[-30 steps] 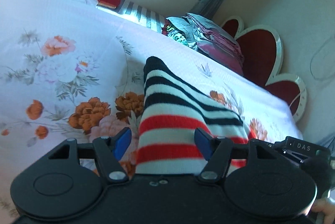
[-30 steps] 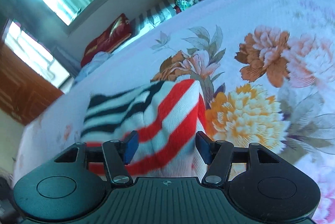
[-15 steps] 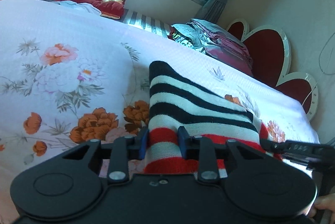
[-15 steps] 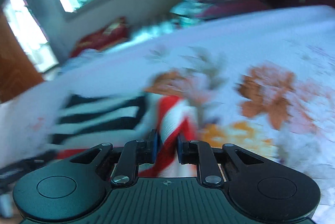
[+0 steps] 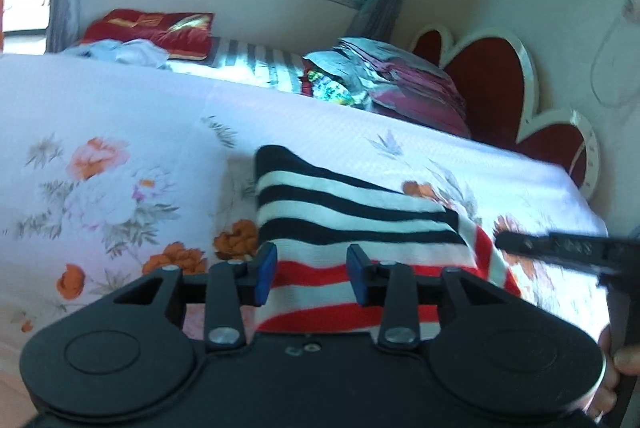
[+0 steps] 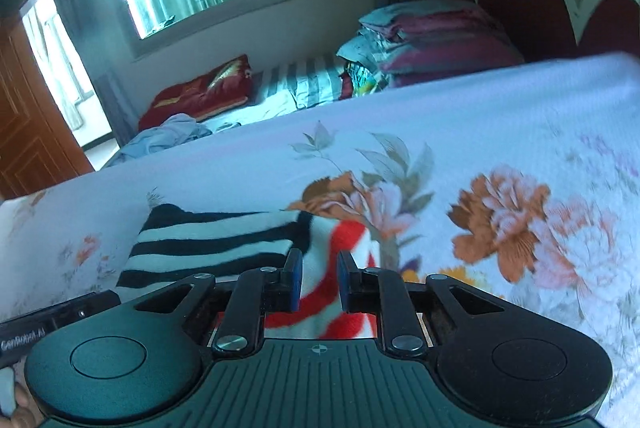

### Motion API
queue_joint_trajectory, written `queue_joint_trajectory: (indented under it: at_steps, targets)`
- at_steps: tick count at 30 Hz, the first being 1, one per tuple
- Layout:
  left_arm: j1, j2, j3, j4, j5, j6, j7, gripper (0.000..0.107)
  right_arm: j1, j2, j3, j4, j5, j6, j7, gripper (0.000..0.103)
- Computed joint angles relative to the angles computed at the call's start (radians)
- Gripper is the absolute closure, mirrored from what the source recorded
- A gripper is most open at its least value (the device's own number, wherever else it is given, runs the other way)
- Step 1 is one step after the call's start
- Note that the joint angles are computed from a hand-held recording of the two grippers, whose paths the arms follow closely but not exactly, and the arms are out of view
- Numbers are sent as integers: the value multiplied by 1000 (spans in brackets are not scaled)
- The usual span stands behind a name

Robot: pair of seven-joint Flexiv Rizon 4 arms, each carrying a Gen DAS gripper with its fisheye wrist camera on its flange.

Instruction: Fold small clothes

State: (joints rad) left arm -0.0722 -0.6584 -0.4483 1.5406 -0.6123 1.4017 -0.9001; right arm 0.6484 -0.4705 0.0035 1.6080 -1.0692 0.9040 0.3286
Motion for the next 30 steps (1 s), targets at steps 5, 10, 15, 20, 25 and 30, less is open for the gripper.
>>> queue_joint_trajectory:
  at_steps: [5, 10, 15, 20, 25, 30]
  targets:
    - [-71, -13, 94, -33, 85, -12, -41, 69, -8, -58, 11, -67, 103, -31, -109, 85]
    - [-80, -14, 112, -45, 124, -24, -58, 69, 5, -70, 0, -65, 166, -56, -166, 85]
    - [-83, 3, 133, -45, 140, -52, -90, 67, 26, -27, -10, -28, 117, -37, -116, 85]
    - [-45, 38, 84, 13, 118, -27, -52, 59, 35, 6, 8, 3, 67, -30, -91, 85]
    - [-25, 66, 60, 74, 103, 4, -11, 56, 39, 22, 30, 32, 54, -40, -67, 85]
    - [16, 75, 14, 120, 67, 22, 31, 53, 50, 33, 53, 59, 50, -83, -77, 85]
